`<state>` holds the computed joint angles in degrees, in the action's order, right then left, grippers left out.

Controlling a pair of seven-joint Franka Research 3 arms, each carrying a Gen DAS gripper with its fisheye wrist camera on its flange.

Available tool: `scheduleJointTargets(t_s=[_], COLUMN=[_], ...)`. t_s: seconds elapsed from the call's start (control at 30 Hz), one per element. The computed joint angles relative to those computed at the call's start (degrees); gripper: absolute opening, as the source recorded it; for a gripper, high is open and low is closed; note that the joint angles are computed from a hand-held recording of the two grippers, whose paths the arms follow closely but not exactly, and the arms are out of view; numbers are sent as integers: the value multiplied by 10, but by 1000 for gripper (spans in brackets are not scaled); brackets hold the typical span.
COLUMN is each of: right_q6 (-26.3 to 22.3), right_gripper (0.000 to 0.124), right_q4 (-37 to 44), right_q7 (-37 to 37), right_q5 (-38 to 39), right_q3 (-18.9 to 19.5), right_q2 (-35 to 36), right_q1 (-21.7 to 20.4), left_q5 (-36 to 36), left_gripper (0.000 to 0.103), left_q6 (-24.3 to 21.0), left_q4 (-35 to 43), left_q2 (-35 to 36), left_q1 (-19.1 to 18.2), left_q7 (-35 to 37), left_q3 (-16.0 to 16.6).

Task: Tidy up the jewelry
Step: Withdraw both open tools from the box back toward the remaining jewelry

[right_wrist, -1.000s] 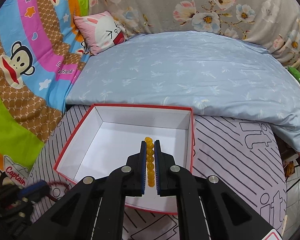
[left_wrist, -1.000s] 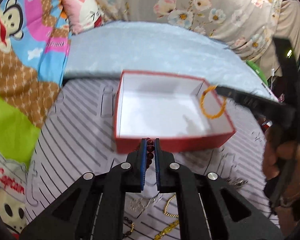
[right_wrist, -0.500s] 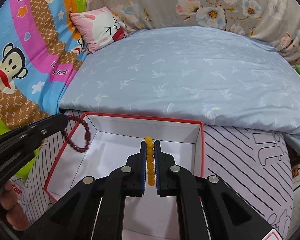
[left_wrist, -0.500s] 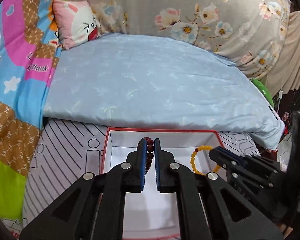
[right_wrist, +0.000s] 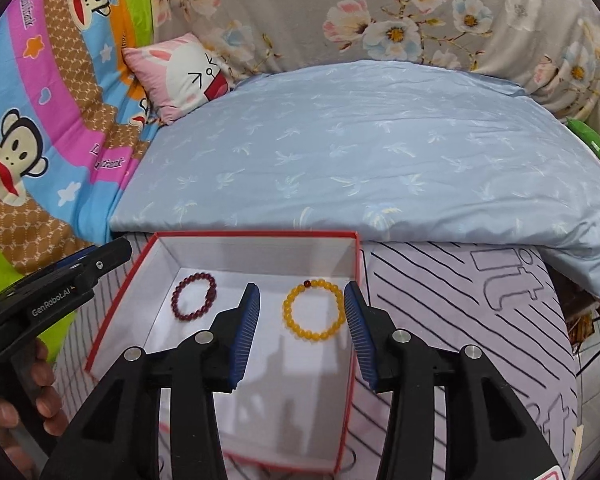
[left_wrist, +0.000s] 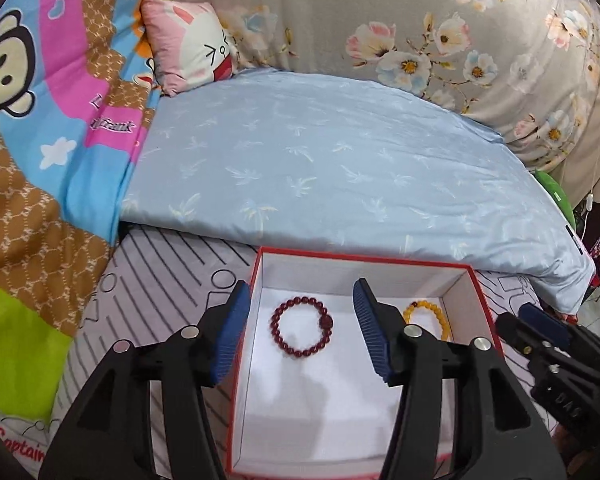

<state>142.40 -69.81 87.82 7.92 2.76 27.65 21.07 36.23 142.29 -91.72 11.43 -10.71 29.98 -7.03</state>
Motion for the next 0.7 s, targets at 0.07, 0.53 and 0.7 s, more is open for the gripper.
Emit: scheduleJointTargets(t_s=[0.07,0.53,0.7], right_q6=[26,106,116], right_gripper=[43,43,43], right_q4=[-69,-449,-532], right_q7=[-7,-20,-3], right_q5=[1,15,-9], right_q3=[0,18,30], right_q2=[-49,-323,-381], right_q1=[-2,-33,-45], left_q5=[18,18,10], left_gripper=[52,63,63], left_q6=[-9,-50,-78], left_q4=[-28,-251,-301], left_q2=[-28,-224,-264], left_q1=[-7,-2,-3], left_q7=[-12,-114,-140], left_q3=[-3,-66,-90])
